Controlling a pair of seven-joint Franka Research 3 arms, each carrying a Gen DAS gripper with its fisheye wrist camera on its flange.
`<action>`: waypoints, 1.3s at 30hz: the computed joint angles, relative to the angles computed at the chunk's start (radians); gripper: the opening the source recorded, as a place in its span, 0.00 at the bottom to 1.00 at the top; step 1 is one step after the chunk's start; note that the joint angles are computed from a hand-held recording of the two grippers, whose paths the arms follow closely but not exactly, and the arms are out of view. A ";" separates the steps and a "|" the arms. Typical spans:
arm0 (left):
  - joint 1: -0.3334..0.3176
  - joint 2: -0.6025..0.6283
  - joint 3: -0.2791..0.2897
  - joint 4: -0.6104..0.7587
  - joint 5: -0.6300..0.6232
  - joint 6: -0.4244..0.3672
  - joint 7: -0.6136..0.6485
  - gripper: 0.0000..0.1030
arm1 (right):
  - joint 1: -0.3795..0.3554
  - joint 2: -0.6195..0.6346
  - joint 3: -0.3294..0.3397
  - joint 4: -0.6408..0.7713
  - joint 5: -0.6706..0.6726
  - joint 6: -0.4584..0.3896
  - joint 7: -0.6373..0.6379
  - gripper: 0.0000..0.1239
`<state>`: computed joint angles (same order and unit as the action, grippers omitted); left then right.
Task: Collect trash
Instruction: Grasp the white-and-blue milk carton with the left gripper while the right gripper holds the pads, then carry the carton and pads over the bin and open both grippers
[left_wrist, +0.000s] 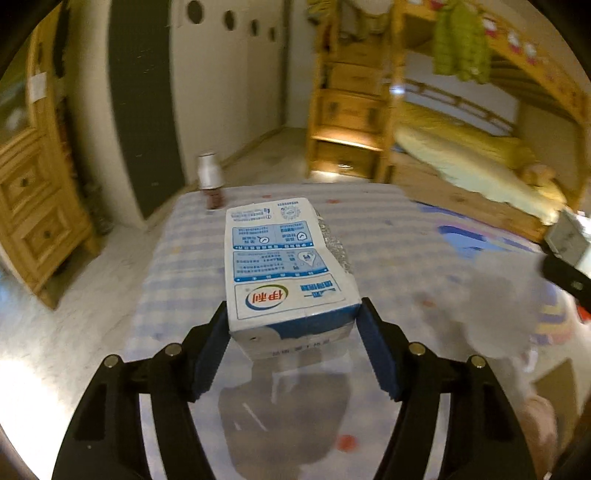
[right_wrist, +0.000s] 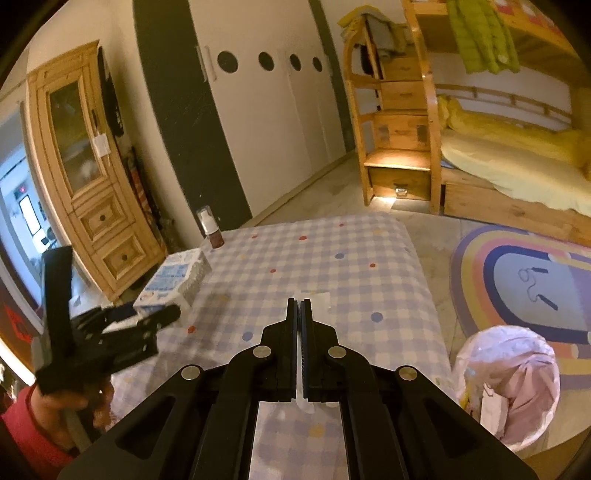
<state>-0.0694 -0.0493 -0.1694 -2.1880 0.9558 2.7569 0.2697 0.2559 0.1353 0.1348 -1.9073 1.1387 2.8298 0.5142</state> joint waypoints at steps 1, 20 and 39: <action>-0.006 -0.001 -0.003 -0.002 -0.018 0.026 0.017 0.64 | -0.004 -0.007 -0.001 -0.006 0.009 -0.001 -0.005 0.01; -0.221 0.355 -0.037 0.406 -0.210 0.131 0.422 0.64 | -0.085 -0.104 -0.119 -0.123 0.110 0.105 -0.015 0.01; -0.333 0.789 -0.036 0.970 -0.616 0.011 0.900 0.86 | -0.261 0.138 -0.109 0.064 -0.158 0.060 0.313 0.08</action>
